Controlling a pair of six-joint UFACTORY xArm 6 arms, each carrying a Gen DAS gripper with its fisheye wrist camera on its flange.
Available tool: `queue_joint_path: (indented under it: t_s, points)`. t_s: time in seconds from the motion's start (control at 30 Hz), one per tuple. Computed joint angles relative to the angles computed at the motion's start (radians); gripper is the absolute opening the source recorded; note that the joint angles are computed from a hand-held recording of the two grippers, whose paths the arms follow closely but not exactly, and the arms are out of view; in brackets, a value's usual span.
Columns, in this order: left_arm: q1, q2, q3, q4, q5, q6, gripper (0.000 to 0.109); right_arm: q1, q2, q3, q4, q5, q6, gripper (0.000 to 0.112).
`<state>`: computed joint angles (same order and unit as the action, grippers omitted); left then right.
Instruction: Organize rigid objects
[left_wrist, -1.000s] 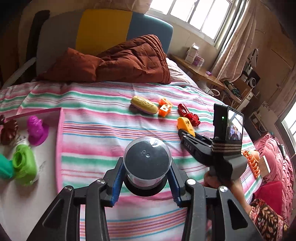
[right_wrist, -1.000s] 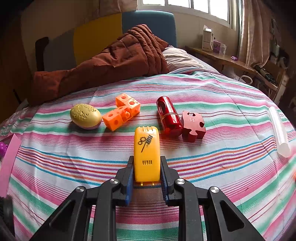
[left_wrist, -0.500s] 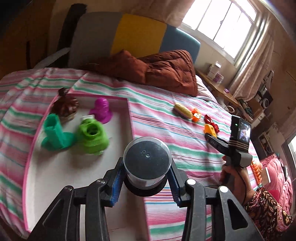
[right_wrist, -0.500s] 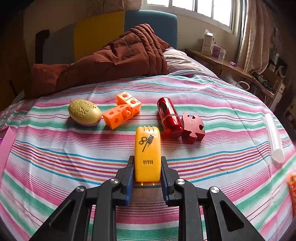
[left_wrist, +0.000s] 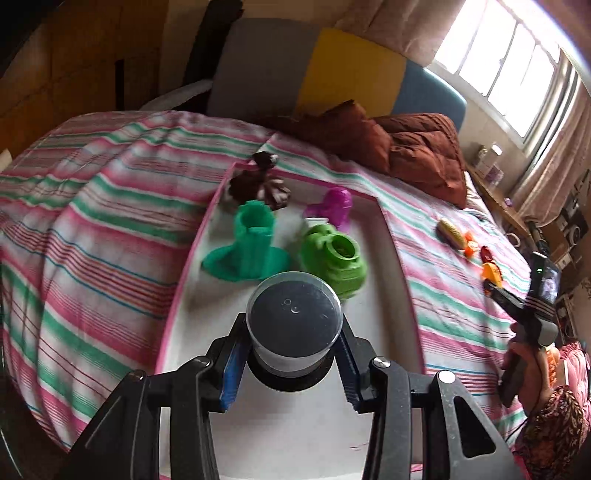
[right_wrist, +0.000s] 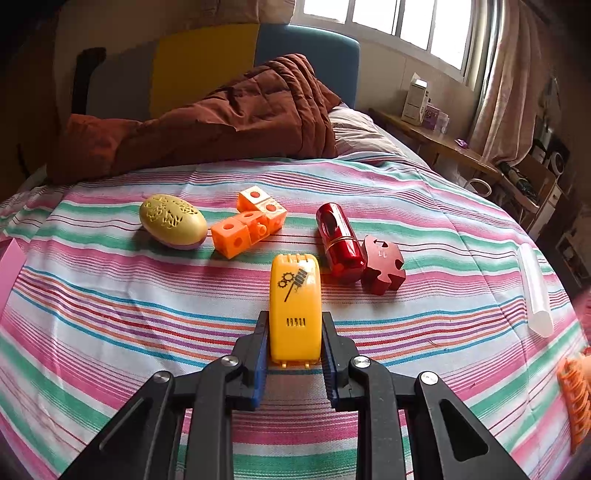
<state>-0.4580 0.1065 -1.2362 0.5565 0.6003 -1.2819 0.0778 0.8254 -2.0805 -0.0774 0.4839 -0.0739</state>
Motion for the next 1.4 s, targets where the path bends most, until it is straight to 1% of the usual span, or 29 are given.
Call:
queue_joint_path:
  t_s: [0.1,0.2,0.3,0.33,0.4,0.5,0.6,0.67,0.77,0.83,0.9,0.93,1.03,1.17,1.27,1.4]
  points:
    - [0.014,0.002,0.002,-0.001,0.025,0.007,0.044,0.002,-0.006,0.010,-0.014,-0.009,0.005,0.025]
    - [0.027,0.005,0.002,0.026,0.041,-0.003,0.044,0.001,-0.001,0.002,-0.024,0.001,0.014,0.025]
    - [0.043,-0.003,0.019,0.011,0.024,-0.011,0.045,-0.001,0.000,-0.001,-0.026,0.005,0.022,0.025]
    - [0.046,-0.010,0.029,0.008,0.020,-0.026,0.046,-0.002,0.000,-0.001,-0.027,0.006,0.025,0.025]
    - [0.046,-0.031,0.055,0.031,0.006,-0.084,0.047,-0.002,0.002,-0.004,-0.029,0.008,0.031,0.025]
    - [0.041,-0.062,0.096,0.106,-0.034,-0.175,0.054,-0.002,0.005,-0.010,-0.035,0.010,0.037,0.025]
    - [0.017,-0.079,0.099,0.183,0.007,-0.263,0.055,-0.002,-0.007,0.013,-0.037,-0.010,0.040,0.025]
    - [0.005,-0.097,0.118,0.247,-0.009,-0.333,0.055,-0.003,-0.030,0.054,-0.019,-0.048,0.024,0.025]
    - [-0.024,-0.112,0.117,0.328,0.032,-0.409,0.055,-0.002,-0.075,0.130,0.080,-0.114,-0.067,0.025]
    - [-0.042,-0.116,0.111,0.375,0.045,-0.438,0.055,0.004,-0.104,0.169,0.172,-0.129,-0.159,0.025]
    - [-0.053,-0.118,0.108,0.391,0.043,-0.428,0.055,0.015,-0.134,0.206,0.232,-0.136,-0.232,0.025]
    - [-0.056,-0.115,0.103,0.393,0.033,-0.415,0.055,0.022,-0.151,0.223,0.271,-0.130,-0.269,0.025]
    - [-0.065,-0.095,0.084,0.388,0.004,-0.364,0.055,0.045,-0.211,0.275,0.451,-0.086,-0.383,0.025]
    - [-0.074,-0.061,0.057,0.340,-0.029,-0.274,0.055,0.093,-0.285,0.336,0.609,-0.036,-0.472,0.025]
    - [-0.075,-0.043,0.050,0.295,-0.050,-0.223,0.055,0.136,-0.329,0.365,0.683,0.005,-0.530,0.025]
    - [-0.080,-0.036,0.048,0.265,-0.053,-0.199,0.055,0.196,-0.353,0.366,0.716,0.061,-0.556,0.025]
